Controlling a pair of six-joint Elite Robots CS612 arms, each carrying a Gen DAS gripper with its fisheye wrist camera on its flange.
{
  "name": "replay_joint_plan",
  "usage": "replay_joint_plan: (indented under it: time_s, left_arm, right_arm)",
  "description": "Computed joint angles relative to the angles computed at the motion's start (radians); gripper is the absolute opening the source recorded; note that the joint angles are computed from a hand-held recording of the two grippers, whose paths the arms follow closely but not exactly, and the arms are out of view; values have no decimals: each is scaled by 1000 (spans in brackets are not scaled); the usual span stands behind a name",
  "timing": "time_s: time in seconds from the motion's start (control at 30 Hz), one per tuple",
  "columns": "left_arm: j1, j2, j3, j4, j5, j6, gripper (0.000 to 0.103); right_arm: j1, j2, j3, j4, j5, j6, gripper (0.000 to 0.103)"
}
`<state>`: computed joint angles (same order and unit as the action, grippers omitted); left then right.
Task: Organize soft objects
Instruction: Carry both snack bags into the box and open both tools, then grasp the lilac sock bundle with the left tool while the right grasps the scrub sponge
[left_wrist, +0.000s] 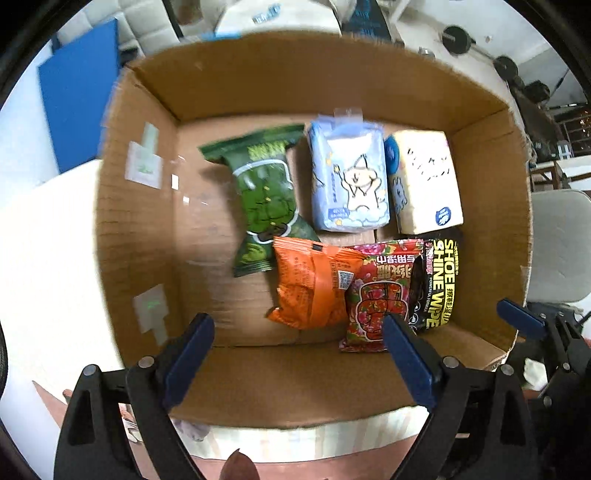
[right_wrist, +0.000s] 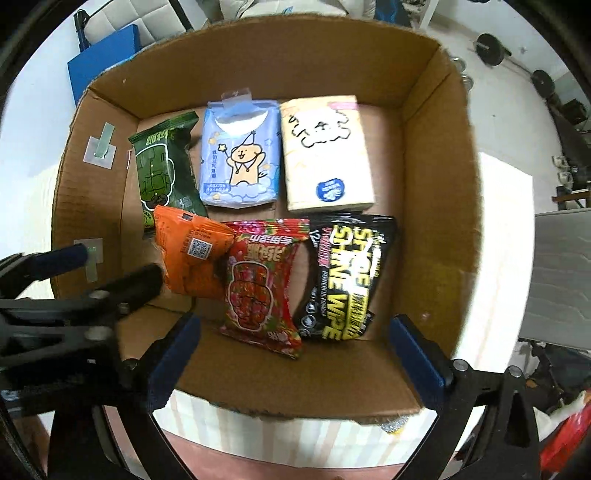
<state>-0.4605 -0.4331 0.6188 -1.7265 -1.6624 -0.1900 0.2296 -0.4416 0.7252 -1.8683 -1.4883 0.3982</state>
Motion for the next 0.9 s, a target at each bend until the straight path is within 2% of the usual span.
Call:
replay_joint_plan:
  time_s: [0.13, 0.27, 0.37, 0.57, 0.77, 0.9]
  left_arm:
    - [-1, -71, 113, -112, 42, -20, 93]
    - [5, -91, 145, -175, 66, -16, 93]
    - [0, -137, 238, -278, 83, -30, 93]
    - [-11, -223, 383, -426, 125, -50, 93]
    - [-18, -289, 488, -549, 173, -57, 93]
    - [-19, -318, 533, -592, 202, -51, 93]
  right_arm:
    - [-4, -51, 87, -90, -4, 27, 103]
    - [-1, -103, 170, -175, -16, 46, 103]
    - [5, -138, 223, -227, -48, 49, 103]
    - [23, -206, 321, -326, -100, 43, 103]
    - [42, -262, 396, -416, -151, 59, 103]
    - [49, -290, 441, -465, -160, 59, 103]
